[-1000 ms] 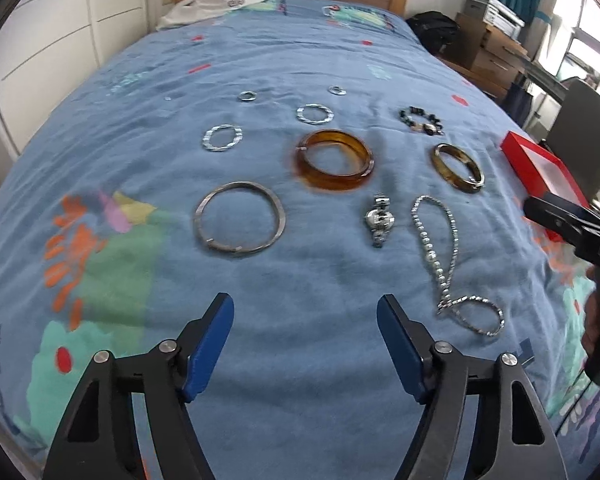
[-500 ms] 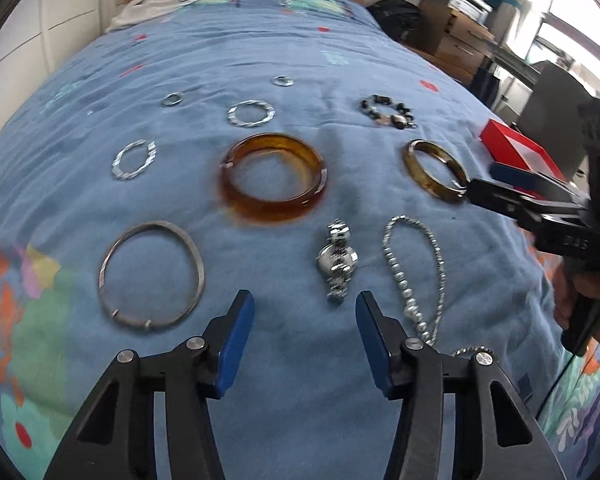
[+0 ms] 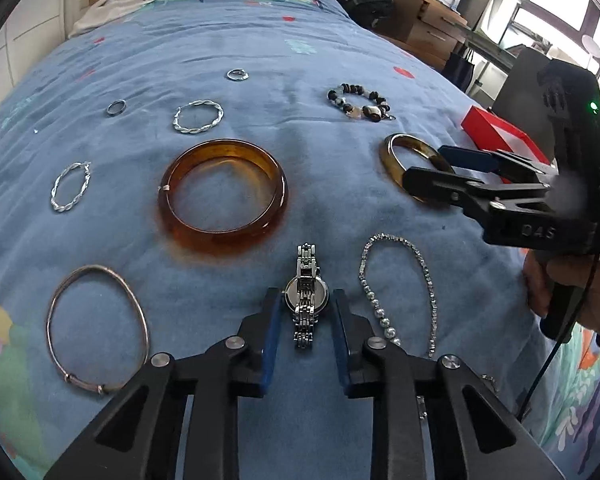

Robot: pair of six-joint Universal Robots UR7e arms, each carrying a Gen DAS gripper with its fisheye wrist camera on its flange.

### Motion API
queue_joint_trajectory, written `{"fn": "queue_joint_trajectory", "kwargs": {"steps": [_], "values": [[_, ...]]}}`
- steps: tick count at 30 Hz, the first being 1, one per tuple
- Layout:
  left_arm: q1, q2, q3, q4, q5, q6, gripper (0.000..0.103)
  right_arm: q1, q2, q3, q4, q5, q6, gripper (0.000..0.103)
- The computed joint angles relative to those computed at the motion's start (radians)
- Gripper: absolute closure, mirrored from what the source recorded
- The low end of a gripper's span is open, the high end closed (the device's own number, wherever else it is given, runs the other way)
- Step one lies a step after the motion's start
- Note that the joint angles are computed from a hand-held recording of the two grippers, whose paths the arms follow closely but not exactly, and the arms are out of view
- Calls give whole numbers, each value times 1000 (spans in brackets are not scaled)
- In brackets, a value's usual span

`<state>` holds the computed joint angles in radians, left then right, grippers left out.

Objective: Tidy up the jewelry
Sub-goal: 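Grasp the silver watch with the left tool while the right tool grasps the dark brown bangle, then carry the watch and dark bangle with both tools into the red box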

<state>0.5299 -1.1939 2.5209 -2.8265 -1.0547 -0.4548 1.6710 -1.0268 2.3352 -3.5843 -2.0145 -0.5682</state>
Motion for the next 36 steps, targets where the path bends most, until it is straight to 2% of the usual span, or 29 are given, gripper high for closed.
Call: {"fn": "queue_joint_trajectory", "kwargs": {"steps": [2,11,21,29,36], "values": [[-2,3,2,-2,3,8,79,1,13,-9,6,-16,-2,27],[-21,-27,16,5,16,-15,81,16,10,-13,12,-37,12,27],[-81,-119,20,109,58,-71,81,74,-76,34,14,-38,55,27],[-136,-112,-30,143,45,-52,81,91,-246,113,18,-69,63,27],[-157,40,-131,43,-20,13,81,16,-452,173,65,-100,7,27]]}}
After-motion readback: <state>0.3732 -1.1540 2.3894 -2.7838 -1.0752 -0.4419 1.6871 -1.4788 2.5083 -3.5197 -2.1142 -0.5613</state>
